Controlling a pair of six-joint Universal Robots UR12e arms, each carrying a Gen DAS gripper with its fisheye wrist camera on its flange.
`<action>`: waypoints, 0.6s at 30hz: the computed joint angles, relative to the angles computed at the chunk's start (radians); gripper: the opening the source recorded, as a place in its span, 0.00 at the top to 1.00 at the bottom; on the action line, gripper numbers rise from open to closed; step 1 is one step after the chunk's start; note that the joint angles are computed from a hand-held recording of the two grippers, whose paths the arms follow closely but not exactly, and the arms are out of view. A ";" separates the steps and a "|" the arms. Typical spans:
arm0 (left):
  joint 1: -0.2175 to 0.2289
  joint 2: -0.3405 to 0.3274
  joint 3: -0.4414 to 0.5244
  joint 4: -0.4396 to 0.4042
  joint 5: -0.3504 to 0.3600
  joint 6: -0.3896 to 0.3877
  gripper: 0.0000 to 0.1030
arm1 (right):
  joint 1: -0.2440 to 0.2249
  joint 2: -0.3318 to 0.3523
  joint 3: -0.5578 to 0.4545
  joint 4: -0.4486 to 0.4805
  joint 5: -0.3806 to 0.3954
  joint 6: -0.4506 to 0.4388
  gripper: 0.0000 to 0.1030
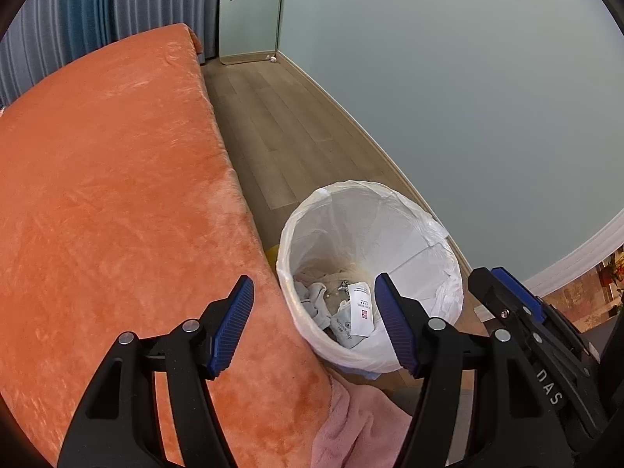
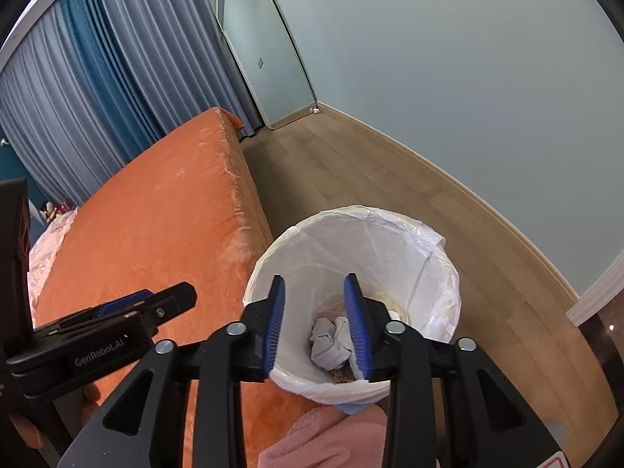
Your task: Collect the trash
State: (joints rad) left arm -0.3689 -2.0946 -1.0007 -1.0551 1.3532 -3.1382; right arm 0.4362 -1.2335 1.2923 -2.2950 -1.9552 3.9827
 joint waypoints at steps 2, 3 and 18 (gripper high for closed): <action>0.004 0.013 -0.019 0.013 0.009 -0.005 0.39 | 0.006 -0.004 -0.001 0.014 -0.008 -0.004 0.58; 0.005 0.020 -0.030 0.022 0.018 -0.008 0.38 | 0.011 -0.005 -0.004 0.029 -0.016 -0.004 0.54; -0.001 0.103 -0.147 0.148 0.134 -0.002 0.19 | 0.054 -0.024 -0.019 0.128 -0.105 0.010 0.19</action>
